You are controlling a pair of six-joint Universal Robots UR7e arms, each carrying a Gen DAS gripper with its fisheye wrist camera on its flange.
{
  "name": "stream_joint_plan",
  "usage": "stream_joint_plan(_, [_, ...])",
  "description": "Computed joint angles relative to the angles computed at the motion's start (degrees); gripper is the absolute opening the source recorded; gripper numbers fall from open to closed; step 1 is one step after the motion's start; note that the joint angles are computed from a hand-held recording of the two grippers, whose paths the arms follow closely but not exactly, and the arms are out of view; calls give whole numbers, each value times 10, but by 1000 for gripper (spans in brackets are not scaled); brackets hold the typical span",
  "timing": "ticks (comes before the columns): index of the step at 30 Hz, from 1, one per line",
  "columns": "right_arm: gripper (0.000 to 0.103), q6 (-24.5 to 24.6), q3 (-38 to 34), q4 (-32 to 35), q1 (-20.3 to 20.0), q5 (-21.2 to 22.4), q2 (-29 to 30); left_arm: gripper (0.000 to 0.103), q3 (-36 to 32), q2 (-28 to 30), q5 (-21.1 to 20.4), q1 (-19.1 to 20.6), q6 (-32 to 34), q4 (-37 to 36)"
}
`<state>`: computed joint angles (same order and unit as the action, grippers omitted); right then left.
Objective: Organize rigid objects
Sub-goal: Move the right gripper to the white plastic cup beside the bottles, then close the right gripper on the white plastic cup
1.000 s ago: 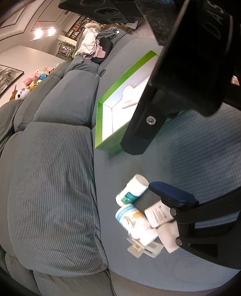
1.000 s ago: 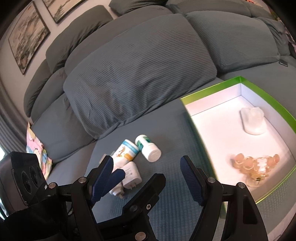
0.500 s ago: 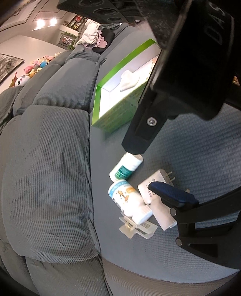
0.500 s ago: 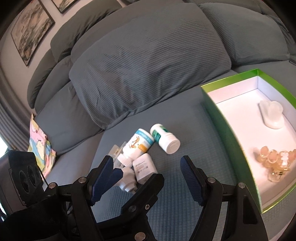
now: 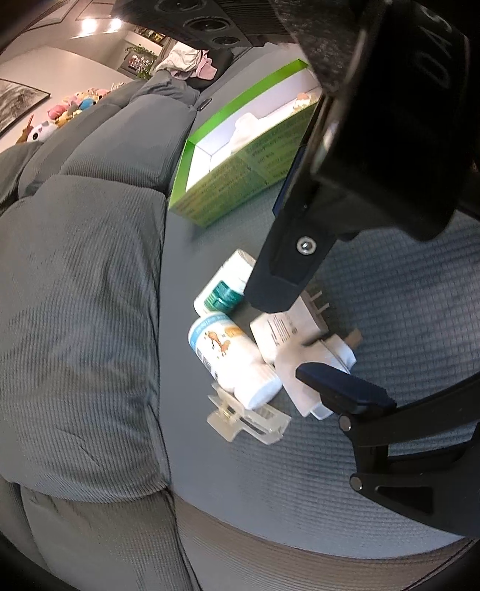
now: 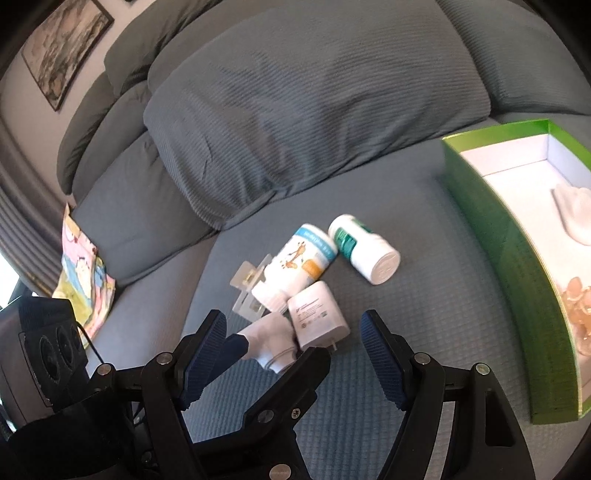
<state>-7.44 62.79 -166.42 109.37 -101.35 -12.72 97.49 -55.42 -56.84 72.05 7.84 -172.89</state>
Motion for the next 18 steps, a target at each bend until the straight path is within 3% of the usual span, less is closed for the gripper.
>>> stream_joint_plan(8, [77, 11, -40, 56, 1, -3, 25, 72, -12, -2, -9, 18, -28, 42])
stream_joint_plan(18, [76, 18, -64, 98, -1, 30, 40, 72, -6, -20, -13, 30, -50, 67])
